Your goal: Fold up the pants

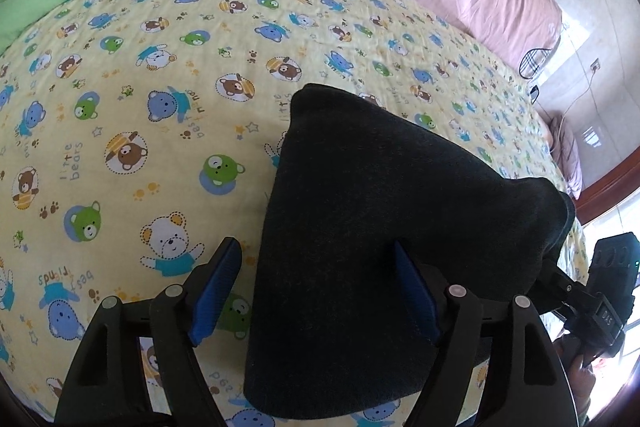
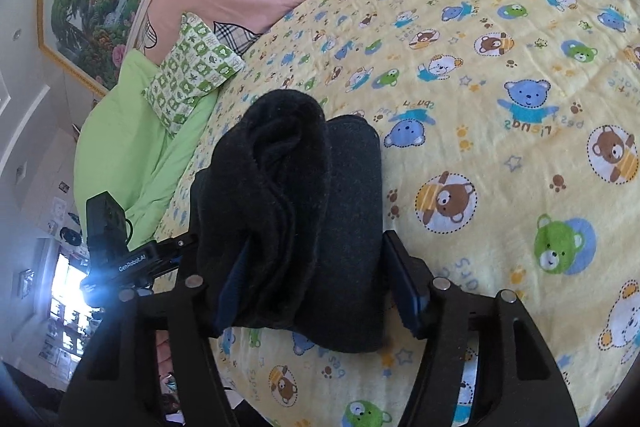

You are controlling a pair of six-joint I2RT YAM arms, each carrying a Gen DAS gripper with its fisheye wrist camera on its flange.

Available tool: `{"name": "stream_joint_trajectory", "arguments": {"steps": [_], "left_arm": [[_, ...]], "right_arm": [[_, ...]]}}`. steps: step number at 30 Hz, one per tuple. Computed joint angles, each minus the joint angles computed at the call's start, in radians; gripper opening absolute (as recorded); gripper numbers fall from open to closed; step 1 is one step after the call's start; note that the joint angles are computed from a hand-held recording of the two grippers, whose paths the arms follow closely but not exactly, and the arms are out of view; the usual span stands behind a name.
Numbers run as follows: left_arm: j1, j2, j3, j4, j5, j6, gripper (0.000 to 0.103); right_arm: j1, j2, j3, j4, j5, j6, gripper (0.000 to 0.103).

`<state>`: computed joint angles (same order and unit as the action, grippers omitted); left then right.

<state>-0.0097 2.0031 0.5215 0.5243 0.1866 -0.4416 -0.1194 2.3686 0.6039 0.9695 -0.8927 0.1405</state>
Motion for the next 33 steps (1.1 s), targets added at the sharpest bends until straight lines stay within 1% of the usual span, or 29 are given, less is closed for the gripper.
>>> {"name": "stream_joint_trajectory", "arguments": {"steps": [1,2,3,4,6,8,13,15,19,23,29,33], "left_arm": [[0.0,0.005,0.003,0.002,0.003,0.0,0.075],[0.002,0.011,0.006,0.004,0.012,-0.001,0.07],[0.005,0.015,0.008,0.008,0.032,0.0,0.061],[0.003,0.011,0.008,0.007,0.033,-0.002,0.061],[-0.018,-0.006,0.005,-0.002,-0.001,0.004,0.056],[-0.034,-0.02,0.0,-0.005,-0.025,0.002,0.054],[-0.032,-0.037,-0.012,-0.003,-0.02,-0.013,0.049],[-0.033,-0.054,-0.019,-0.008,-0.022,-0.014,0.045],[-0.043,-0.099,-0.035,-0.028,-0.037,-0.008,0.039],[-0.044,-0.164,-0.057,-0.047,-0.041,-0.007,0.033],[-0.059,-0.248,-0.074,-0.085,-0.062,0.0,0.03],[-0.055,-0.286,-0.078,-0.104,-0.055,0.0,0.029]], "right_arm": [[-0.001,-0.001,0.002,-0.006,-0.003,-0.004,0.064],[-0.002,0.0,0.003,-0.007,-0.003,-0.005,0.064],[-0.002,0.001,0.003,-0.004,-0.004,-0.004,0.064],[-0.001,0.003,0.001,0.001,-0.003,-0.002,0.064],[0.0,0.001,0.002,0.0,-0.001,-0.001,0.064],[0.003,0.003,0.001,0.013,0.003,0.006,0.063],[0.011,0.004,-0.004,0.045,0.014,0.024,0.062],[0.015,-0.001,-0.01,0.055,0.021,0.026,0.06],[0.021,-0.009,-0.03,0.087,0.034,0.03,0.056],[0.019,-0.024,-0.037,0.086,0.022,0.034,0.052],[0.017,-0.038,-0.043,0.097,-0.002,0.055,0.049],[0.018,-0.061,-0.053,0.102,-0.012,0.063,0.048]]}}
